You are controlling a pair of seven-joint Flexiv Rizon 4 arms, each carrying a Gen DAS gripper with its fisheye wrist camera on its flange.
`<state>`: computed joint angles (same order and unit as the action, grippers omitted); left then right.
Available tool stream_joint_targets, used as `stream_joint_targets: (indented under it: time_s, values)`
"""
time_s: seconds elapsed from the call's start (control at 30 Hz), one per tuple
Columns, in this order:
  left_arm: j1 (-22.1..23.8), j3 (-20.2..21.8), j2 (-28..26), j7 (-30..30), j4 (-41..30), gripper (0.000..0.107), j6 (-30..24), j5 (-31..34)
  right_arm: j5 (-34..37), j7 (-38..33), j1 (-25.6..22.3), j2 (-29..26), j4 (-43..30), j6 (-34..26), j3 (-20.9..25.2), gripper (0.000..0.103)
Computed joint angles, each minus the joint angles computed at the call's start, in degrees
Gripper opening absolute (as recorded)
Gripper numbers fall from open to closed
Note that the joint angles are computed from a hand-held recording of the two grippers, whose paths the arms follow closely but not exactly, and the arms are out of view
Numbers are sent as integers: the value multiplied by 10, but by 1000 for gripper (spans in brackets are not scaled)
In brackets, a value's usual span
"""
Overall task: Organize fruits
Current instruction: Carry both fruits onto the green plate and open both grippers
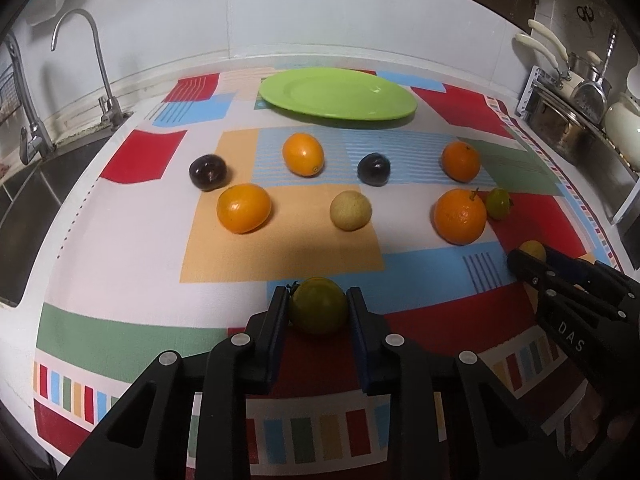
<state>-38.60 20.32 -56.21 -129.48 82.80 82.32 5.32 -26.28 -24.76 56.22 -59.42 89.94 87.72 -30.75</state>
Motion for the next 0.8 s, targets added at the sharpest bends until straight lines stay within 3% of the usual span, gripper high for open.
stream_joint_targets:
  time_s: [0.27, 0.5, 0.8]
  values:
    - [6, -7, 8, 17, -12, 29, 4, 6, 7, -35, -14, 12, 2, 27, 20, 30]
    - [-7, 14, 18, 12, -20, 29, 10, 13, 30, -75, -20, 28, 3, 42, 35, 30]
    - [20, 1, 35, 56, -23, 29, 23, 26, 32, -98, -23, 28, -40, 18, 38, 30]
